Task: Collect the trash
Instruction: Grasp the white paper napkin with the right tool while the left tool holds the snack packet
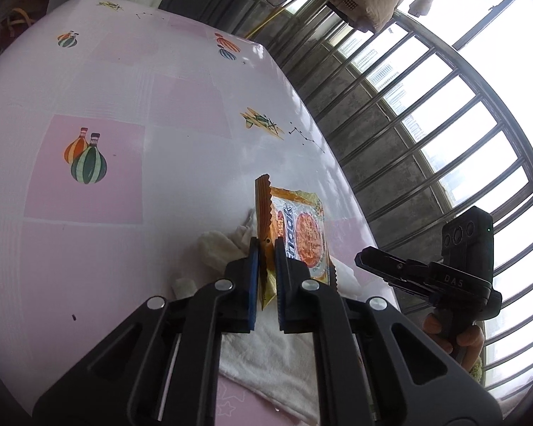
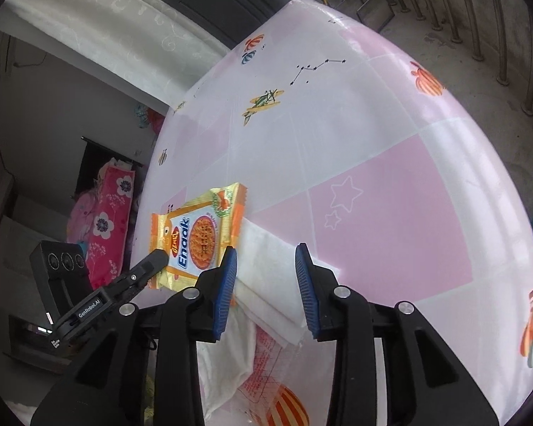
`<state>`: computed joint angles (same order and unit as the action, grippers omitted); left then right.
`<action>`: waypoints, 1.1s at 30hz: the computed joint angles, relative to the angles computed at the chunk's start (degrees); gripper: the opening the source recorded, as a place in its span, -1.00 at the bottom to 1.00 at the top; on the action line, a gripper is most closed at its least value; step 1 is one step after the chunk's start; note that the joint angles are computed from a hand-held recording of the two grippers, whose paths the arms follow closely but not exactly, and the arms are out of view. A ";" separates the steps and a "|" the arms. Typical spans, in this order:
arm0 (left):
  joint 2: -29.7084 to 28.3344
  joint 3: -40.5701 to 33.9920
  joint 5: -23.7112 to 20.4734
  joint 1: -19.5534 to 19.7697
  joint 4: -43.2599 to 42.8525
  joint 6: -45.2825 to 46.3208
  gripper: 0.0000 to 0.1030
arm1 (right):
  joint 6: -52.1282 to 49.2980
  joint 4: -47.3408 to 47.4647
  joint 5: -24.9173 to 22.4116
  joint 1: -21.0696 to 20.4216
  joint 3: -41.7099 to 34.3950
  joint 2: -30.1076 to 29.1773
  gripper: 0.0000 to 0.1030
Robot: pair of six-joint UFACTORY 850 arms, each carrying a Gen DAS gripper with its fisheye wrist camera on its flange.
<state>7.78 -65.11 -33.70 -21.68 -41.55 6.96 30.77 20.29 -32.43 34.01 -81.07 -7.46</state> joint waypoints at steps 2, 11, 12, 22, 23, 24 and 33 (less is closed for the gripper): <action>0.50 0.30 0.65 0.15 2.76 -2.17 -0.87 | 1.94 -5.02 -2.32 0.65 -1.31 -0.64 -0.21; 0.63 0.95 0.90 -0.63 10.68 -8.97 -0.87 | 6.28 -23.37 -12.81 5.50 -7.60 -5.64 -0.16; 0.63 0.97 0.98 -0.77 11.28 -9.35 -0.87 | 7.14 -25.64 -13.80 6.09 -8.10 -5.91 -0.21; 0.79 1.20 1.48 -0.98 14.02 -10.86 -0.87 | 14.41 -34.18 -13.29 6.89 -6.61 -3.02 -0.89; 0.78 1.22 1.53 -1.06 14.20 -11.08 -0.87 | 15.91 -35.06 -12.99 6.82 -5.96 -2.21 -0.89; 0.80 1.26 1.54 -1.06 14.25 -11.14 -0.87 | 17.61 -35.81 -12.56 6.68 -5.08 -1.17 -0.89; 0.66 0.90 1.94 -1.63 13.72 -10.00 -0.88 | 12.92 -21.54 -16.55 3.51 1.59 5.22 -0.86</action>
